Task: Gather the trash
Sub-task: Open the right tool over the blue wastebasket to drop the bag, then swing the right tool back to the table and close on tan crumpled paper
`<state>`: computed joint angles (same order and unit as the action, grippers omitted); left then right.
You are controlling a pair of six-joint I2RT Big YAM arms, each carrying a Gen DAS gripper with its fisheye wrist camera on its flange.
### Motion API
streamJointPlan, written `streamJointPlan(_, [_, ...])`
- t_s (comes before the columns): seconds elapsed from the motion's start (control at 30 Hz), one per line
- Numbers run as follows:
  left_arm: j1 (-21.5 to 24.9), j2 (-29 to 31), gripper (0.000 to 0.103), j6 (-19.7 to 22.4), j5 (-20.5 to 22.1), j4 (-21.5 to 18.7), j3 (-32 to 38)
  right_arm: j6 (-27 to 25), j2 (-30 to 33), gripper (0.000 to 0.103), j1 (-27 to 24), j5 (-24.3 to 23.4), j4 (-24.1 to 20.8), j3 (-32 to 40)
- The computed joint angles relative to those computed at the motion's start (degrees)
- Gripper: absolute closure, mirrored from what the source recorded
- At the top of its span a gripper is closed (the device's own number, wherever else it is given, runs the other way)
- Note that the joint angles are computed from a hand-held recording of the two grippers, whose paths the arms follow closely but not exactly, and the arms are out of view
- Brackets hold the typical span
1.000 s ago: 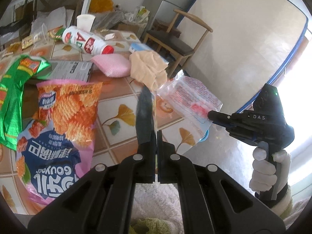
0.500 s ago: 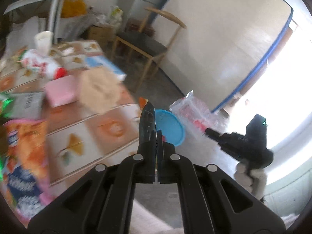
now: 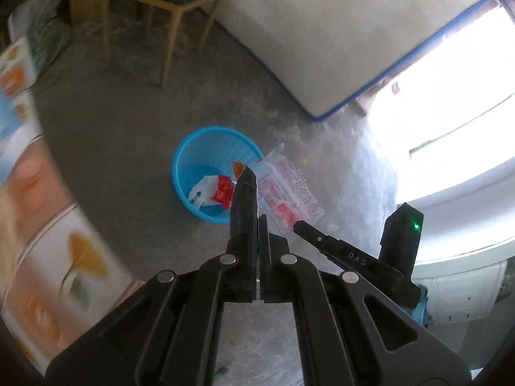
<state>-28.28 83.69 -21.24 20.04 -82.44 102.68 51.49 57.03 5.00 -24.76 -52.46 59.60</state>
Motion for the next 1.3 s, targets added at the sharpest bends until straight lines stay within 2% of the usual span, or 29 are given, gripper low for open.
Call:
streamJointPlan(0.17, [-1.56,9.32,0.103,1.92,-2.41,1.96,5.3,1.18,5.92,0.094,-2.67,0.12,2.97,-0.48])
streamJointPlan(0.3, [-2.15,13.75,0.103,2.96,-3.05,7.29,7.08,2.11,12.24,0.086,-3.95,0.37,6.62,0.36])
streamJointPlan(0.37, [-2.26,14.74,0.087,2.43,-2.62,10.91,6.53,2.09,14.38,0.065,-4.06,0.73,7.99,0.61])
streamJointPlan(0.4, [-2.26,14.61,0.075,2.03,-2.72,12.29,5.73,1.69,15.44,0.06,-4.02,1.81,7.75,1.0])
streamJointPlan(0.43, [-2.45,13.65,0.07,1.32,-3.04,13.98,4.11,1.1,16.55,0.058,-3.81,3.77,6.7,1.58])
streamJointPlan(0.53, [-2.29,12.91,0.064,0.61,-2.6,15.94,2.81,0.77,16.45,0.058,-3.19,5.92,6.31,1.11])
streamJointPlan(0.7, [-1.54,10.53,0.064,0.21,-1.65,17.0,1.32,1.19,13.83,0.058,-2.26,7.64,6.08,-0.69])
streamJointPlan(0.87, [0.05,6.38,0.064,0.83,-0.23,15.13,1.92,-0.14,8.61,0.058,-1.25,8.11,4.66,-0.58])
streamJointPlan(0.97, [1.7,2.92,0.063,3.83,0.63,12.09,3.5,-2.48,5.45,0.057,-0.28,8.24,2.84,1.54])
streamJointPlan(1.03, [3.21,0.16,0.059,5.93,1.27,10.19,4.2,-4.34,3.63,0.054,0.85,8.45,1.4,3.68])
streamJointPlan(1.17, [8.48,-6.81,0.049,11.35,0.79,4.73,5.11,-8.96,1.59,0.05,5.23,10.11,-1.83,9.45])
streamJointPlan(1.3, [17.76,-14.24,0.044,15.78,1.74,0.69,3.14,-14.34,2.28,0.045,11.91,11.08,-2.89,16.07])
